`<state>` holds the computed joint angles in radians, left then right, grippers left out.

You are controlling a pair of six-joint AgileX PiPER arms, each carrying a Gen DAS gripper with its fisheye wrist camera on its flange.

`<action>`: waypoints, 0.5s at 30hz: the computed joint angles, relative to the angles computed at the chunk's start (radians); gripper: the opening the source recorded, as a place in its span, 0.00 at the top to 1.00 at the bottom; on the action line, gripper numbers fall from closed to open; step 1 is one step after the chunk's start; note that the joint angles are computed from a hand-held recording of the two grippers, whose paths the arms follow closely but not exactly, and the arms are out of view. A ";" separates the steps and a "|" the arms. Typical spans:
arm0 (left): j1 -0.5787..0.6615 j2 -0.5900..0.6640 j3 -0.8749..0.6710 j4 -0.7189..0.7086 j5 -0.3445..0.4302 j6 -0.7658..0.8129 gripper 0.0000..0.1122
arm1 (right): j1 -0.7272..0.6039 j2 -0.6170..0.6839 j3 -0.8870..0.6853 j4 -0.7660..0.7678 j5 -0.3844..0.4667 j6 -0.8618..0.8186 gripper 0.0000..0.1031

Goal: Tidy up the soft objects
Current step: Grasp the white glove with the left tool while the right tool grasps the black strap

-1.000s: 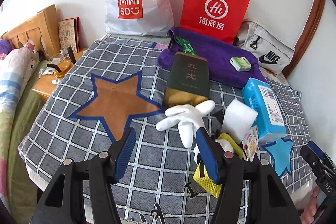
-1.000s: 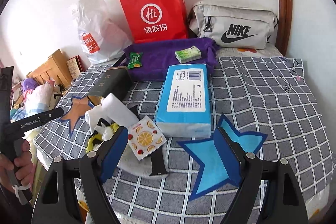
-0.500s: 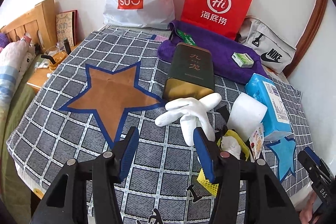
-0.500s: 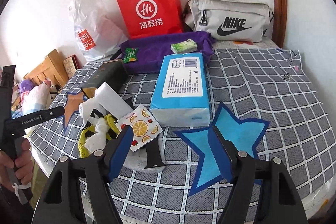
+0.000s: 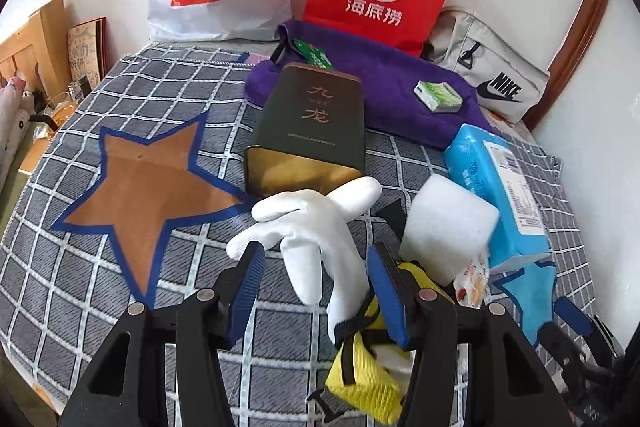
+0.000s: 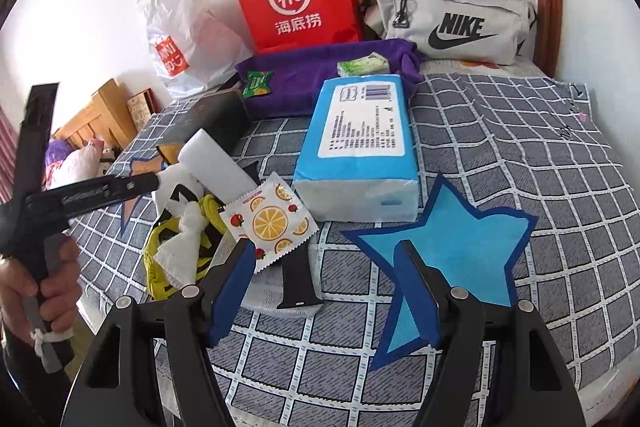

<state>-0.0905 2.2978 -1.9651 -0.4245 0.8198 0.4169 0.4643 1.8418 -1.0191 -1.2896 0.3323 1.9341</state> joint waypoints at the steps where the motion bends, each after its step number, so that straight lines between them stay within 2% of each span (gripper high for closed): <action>1: -0.005 0.017 -0.024 0.009 0.007 -0.014 0.54 | -0.004 0.003 0.001 -0.001 -0.012 -0.005 0.31; 5: -0.027 0.103 -0.150 0.060 0.062 -0.087 0.54 | -0.009 0.023 -0.007 0.037 -0.030 -0.063 0.31; 8: -0.036 0.158 -0.225 0.084 0.106 -0.102 0.80 | -0.016 0.042 -0.017 0.074 -0.039 -0.113 0.31; 11: -0.037 0.161 -0.210 0.068 0.094 -0.057 0.87 | -0.029 0.067 -0.027 0.108 -0.058 -0.138 0.31; 15: -0.013 0.158 -0.219 0.031 0.121 -0.050 0.88 | -0.034 0.098 -0.045 0.172 -0.068 -0.186 0.31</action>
